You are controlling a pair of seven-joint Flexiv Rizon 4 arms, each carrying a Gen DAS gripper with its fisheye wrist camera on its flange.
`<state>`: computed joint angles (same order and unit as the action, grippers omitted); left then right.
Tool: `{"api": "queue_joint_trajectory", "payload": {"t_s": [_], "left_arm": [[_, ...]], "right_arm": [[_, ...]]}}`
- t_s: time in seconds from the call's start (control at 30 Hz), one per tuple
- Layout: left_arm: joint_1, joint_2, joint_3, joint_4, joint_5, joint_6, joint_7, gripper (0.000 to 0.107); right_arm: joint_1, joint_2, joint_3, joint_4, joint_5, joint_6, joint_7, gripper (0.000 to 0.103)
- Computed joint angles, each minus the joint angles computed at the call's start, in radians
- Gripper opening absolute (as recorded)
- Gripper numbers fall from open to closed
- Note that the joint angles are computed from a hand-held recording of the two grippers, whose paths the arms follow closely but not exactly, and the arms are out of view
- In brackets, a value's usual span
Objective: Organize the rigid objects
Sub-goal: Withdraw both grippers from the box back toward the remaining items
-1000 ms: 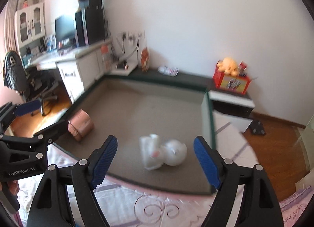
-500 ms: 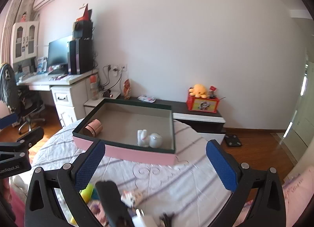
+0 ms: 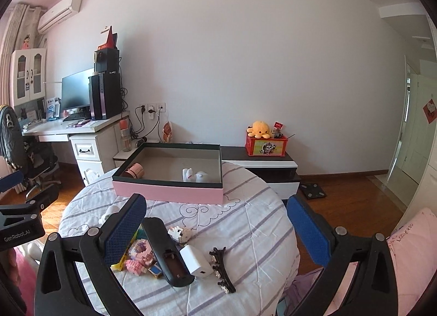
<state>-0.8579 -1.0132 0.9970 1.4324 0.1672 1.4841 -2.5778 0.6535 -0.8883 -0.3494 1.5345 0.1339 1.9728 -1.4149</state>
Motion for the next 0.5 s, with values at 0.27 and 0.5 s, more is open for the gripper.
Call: {"api": "queue_joint_trajectory", "payload": {"t_s": [0.27, 0.5], "left_arm": [[-0.028, 0.016, 0.018, 0.031, 0.032, 0.014, -0.034, 0.103], [-0.030, 0.022, 0.013, 0.035, 0.044, 0.015, -0.045, 0.103]], "right_arm": [[0.022, 0.030, -0.011, 0.053, 0.041, 0.027, -0.020, 0.103], [0.031, 0.040, -0.012, 0.070, 0.062, 0.035, -0.041, 0.103]]}}
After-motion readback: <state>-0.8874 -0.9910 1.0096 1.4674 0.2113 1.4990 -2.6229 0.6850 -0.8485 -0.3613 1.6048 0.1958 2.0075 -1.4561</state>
